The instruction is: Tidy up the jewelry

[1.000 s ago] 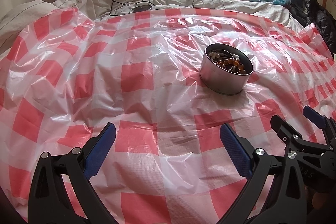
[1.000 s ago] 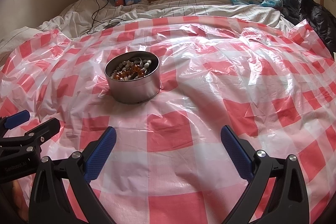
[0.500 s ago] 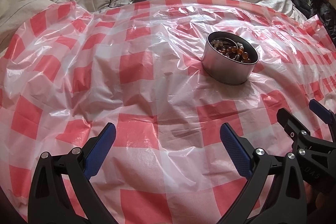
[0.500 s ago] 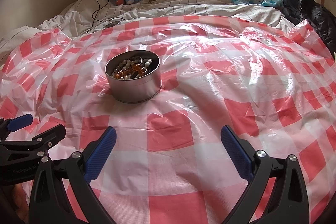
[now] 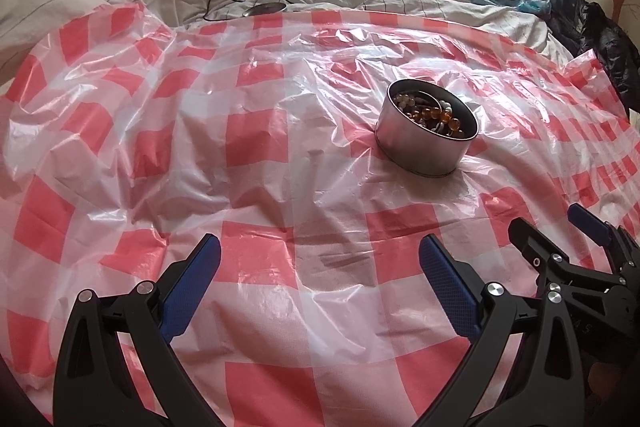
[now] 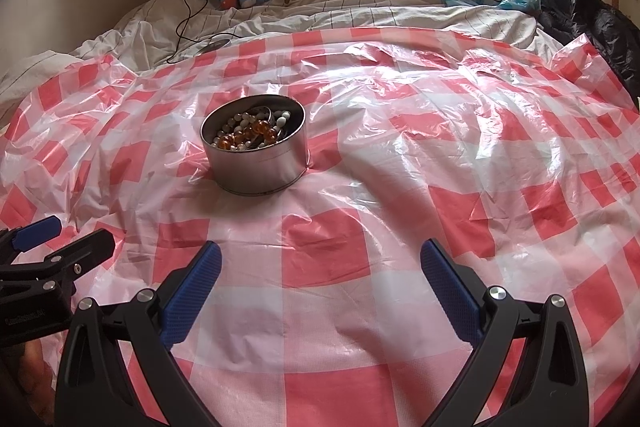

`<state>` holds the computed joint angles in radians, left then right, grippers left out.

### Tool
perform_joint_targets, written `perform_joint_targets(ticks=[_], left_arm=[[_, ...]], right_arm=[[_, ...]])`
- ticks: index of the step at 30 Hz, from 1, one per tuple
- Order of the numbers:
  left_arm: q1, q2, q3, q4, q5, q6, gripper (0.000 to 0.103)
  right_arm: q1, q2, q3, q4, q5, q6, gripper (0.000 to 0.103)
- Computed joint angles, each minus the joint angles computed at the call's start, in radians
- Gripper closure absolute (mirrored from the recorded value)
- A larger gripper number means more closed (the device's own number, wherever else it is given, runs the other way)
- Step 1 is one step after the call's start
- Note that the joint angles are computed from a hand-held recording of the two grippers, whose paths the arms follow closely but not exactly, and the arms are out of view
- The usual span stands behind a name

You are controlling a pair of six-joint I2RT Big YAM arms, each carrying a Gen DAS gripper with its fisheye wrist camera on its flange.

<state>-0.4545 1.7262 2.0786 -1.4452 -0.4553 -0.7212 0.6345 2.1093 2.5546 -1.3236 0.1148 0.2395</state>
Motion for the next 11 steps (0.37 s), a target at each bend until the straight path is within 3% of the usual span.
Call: perform_joint_targets(ticks=[3,6,11], left_arm=[[0.003,0.016,0.024,-0.041,-0.016,-0.002,0.008],[0.021,0.023,0.032,-0.076,0.017,-0.026,0.008],[0.031,0.006,0.001,-0.057,0.046,-0.029,0.008]], right_arm=[[0.000,-0.005,-0.010,0.007,0.001,0.002,0.008],[0.000,-0.004,-0.007,0.004,0.000,0.002,0.008],[-0.002,0.013,0.029,-0.015,-0.002,-0.002,0.008]])
